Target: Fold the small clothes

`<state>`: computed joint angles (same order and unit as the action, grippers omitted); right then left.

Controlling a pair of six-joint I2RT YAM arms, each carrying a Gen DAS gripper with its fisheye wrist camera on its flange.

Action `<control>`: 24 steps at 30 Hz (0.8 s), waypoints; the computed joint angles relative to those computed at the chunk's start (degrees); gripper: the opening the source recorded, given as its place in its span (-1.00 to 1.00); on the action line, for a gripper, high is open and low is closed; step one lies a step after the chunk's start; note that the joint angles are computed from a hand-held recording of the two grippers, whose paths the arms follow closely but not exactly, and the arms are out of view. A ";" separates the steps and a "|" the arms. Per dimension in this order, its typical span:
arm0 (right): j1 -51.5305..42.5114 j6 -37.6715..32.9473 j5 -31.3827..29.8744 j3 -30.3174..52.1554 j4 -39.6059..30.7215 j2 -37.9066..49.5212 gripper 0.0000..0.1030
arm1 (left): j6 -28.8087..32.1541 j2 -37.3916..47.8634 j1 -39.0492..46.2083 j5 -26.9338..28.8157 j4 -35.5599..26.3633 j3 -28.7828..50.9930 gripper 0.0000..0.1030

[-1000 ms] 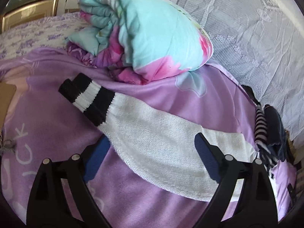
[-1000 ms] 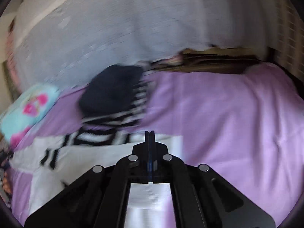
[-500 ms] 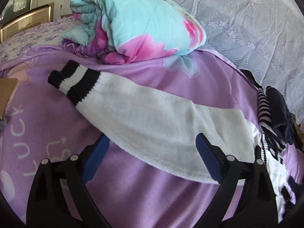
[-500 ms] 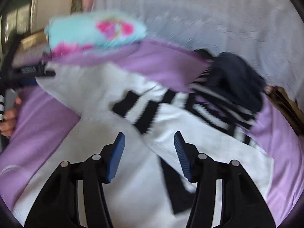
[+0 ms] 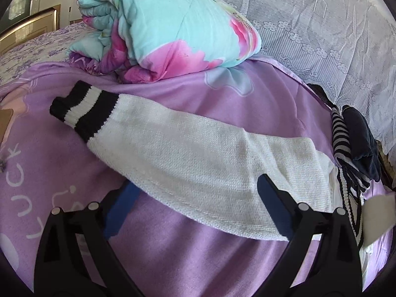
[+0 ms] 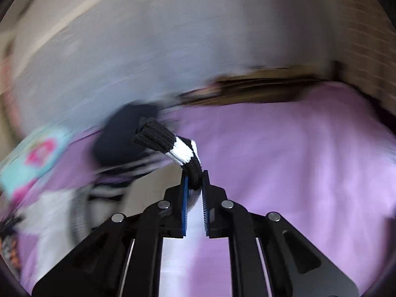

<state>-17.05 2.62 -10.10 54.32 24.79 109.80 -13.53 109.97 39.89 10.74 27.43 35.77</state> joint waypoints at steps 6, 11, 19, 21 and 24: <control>-19.72 3.16 5.13 6.62 -7.27 5.55 -0.41 | 0.40 -0.65 -0.77 -2.16 0.47 -1.00 0.88; -10.71 -2.20 -8.33 -4.34 0.08 -1.43 -0.37 | -1.17 -9.24 -2.46 0.11 5.43 -8.43 0.88; 17.75 -0.25 -18.19 7.44 -10.92 11.21 -0.01 | 0.93 -7.91 -26.89 -1.67 -2.04 -0.53 0.96; 16.20 1.30 -22.15 14.55 -17.36 16.81 0.02 | 2.07 -1.27 -30.52 -5.92 -4.47 5.24 0.96; 9.04 5.16 -28.98 16.15 -15.72 21.17 -0.02 | 2.86 5.80 -28.25 -5.30 -6.79 10.35 0.96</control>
